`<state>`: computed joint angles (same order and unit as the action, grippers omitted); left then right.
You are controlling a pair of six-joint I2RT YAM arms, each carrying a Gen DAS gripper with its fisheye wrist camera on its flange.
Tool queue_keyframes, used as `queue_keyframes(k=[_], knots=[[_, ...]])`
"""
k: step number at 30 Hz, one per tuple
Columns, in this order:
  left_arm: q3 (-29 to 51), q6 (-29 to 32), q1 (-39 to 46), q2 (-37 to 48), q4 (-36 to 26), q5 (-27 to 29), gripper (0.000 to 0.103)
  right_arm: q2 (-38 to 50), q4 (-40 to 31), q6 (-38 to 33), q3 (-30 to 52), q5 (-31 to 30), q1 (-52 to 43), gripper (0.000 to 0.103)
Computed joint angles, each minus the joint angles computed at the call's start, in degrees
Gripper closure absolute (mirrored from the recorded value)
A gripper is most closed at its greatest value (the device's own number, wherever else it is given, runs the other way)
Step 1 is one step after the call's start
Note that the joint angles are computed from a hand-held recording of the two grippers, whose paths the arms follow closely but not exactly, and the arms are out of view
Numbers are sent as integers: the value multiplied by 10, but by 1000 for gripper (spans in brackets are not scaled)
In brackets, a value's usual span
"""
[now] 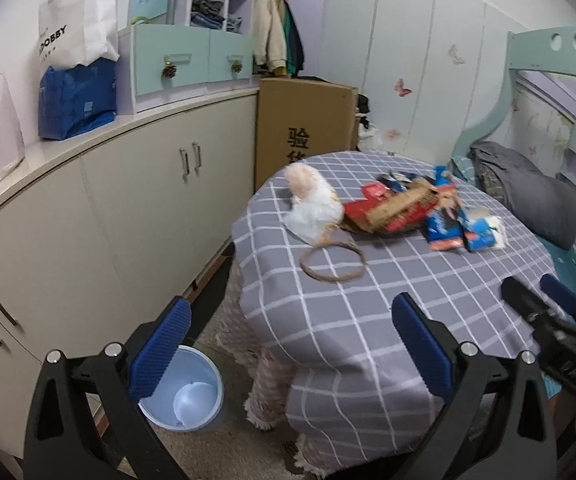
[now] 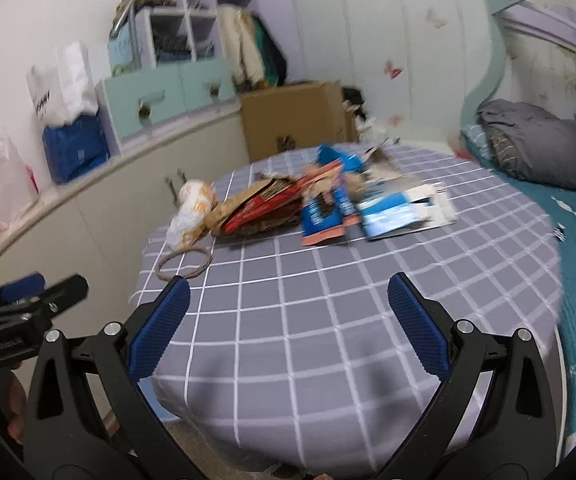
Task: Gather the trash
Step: 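Approach the white plastic bag and close the left tool on it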
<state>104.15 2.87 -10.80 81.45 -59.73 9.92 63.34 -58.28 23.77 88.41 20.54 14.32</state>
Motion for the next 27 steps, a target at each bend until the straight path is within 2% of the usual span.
queue_keyframes(k=[3,6,8,13,16,17,18,21,23,27], knots=[[15,1,8,30,6,-9,4,59,7,-16,24,-66,-26,6],[40,3,21,63,3,-11,4,135,7,-33,68,-125,-45,12],[57,5,28,84,2,-7,4,181,-4,-44,105,-157,-55,24],[110,4,40,140,-7,-3,4,281,-49,-62,207,-176,-50,32],[132,6,34,164,-10,-6,4,331,-92,-86,269,-162,-45,51],[138,8,31,170,-11,-7,4,342,-107,-94,287,-148,-41,66],[144,9,27,176,-12,-8,4,350,-121,-103,302,-131,-40,77],[175,9,11,203,-18,-8,4,344,-124,-114,300,-165,-67,98],[191,10,0,218,-20,-8,4,328,-114,-117,278,-182,-79,98],[257,17,-32,273,-41,-28,4,285,-92,-117,232,-171,-103,98]])
